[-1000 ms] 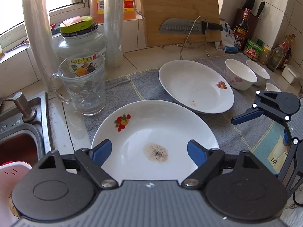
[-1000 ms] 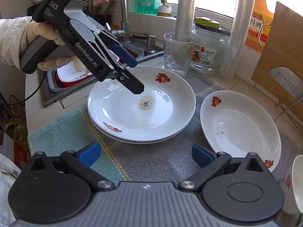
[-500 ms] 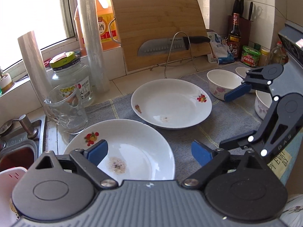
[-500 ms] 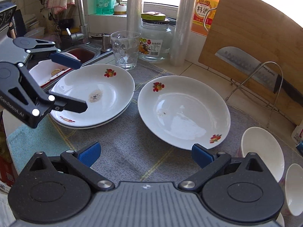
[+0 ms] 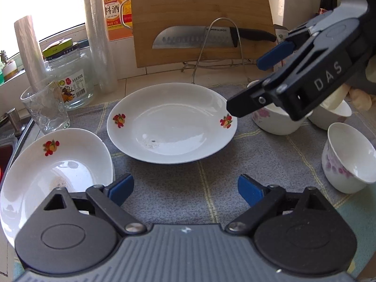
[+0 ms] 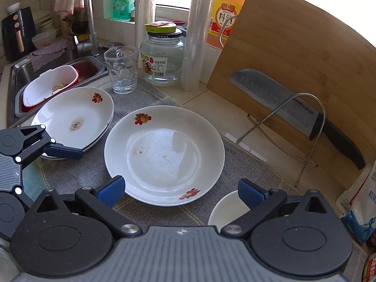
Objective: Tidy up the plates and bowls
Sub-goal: 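Move the right tool to the fruit-decal plate and grasp its rim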
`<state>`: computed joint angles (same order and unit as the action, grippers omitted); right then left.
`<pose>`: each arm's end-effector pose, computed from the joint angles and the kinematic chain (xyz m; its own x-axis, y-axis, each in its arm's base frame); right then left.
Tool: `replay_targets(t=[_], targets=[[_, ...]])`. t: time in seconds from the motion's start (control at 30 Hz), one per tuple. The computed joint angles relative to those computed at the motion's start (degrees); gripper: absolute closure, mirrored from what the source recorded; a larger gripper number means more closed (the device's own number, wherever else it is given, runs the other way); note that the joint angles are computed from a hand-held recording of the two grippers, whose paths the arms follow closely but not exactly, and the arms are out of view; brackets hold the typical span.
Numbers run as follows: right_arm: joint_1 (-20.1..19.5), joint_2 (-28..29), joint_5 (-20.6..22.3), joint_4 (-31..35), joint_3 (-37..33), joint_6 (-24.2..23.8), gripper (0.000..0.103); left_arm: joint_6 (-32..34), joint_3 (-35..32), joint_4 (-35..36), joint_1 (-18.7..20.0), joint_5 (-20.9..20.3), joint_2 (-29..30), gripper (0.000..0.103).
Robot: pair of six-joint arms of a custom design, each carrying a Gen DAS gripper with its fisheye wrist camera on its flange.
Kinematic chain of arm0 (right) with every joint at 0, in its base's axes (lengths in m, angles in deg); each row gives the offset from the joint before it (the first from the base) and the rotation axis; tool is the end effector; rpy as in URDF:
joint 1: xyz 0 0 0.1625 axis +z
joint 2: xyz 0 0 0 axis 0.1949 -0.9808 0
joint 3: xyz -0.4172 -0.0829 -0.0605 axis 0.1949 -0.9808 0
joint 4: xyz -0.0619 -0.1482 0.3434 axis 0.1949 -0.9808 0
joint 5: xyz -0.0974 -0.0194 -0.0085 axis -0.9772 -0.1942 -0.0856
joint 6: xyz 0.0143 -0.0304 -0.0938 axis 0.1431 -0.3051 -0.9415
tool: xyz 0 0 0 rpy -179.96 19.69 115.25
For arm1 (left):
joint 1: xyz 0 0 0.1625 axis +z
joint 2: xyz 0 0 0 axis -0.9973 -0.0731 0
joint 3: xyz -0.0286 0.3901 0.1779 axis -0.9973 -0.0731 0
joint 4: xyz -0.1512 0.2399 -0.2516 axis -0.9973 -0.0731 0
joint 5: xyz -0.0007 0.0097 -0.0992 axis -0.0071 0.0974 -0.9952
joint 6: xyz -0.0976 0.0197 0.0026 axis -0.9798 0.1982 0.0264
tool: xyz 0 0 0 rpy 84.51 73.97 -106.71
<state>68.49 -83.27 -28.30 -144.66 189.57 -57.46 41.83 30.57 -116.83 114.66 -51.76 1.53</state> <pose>0.0172 -0.5638 0.3683 -0.4324 -0.7021 0.5657 -0.8650 0.5001 -0.0405 -0.3997 -0.4643 -0.0744 -0.6523 0.2405 -0.7188 0.6517 0.6622 -0.3698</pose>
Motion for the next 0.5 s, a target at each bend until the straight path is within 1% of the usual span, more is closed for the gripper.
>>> replay_targets(t=[0.1, 0.23, 0.33, 0.4, 0.5], targets=[[0.3, 2.0, -1.0, 3.9, -3.5, -1.3, 0.0, -3.8, -2.8, 3.1, 0.4, 2.4, 2.4, 0.008], [0.6, 4.9, -2.1, 8.5, -7.8, -0.9, 0.0, -8.5, -5.6, 6.9, 1.2, 2.9, 4.0, 0.008], [0.6, 7.1, -2.4, 13.1, -11.7, 0.1, 0.0, -9.7, -6.8, 7.6, 1.3, 3.6, 5.0, 0.006], [0.7, 8.5, -2.6, 15.2, -14.0, 0.4, 0.0, -10.1, -6.9, 7.6, 1.4, 3.8, 5.1, 0.001], [0.9, 11.2, -2.6, 18.8, -18.1, 1.1, 0.0, -10.0, -7.0, 6.6, 1.4, 4.6, 5.7, 0.0]])
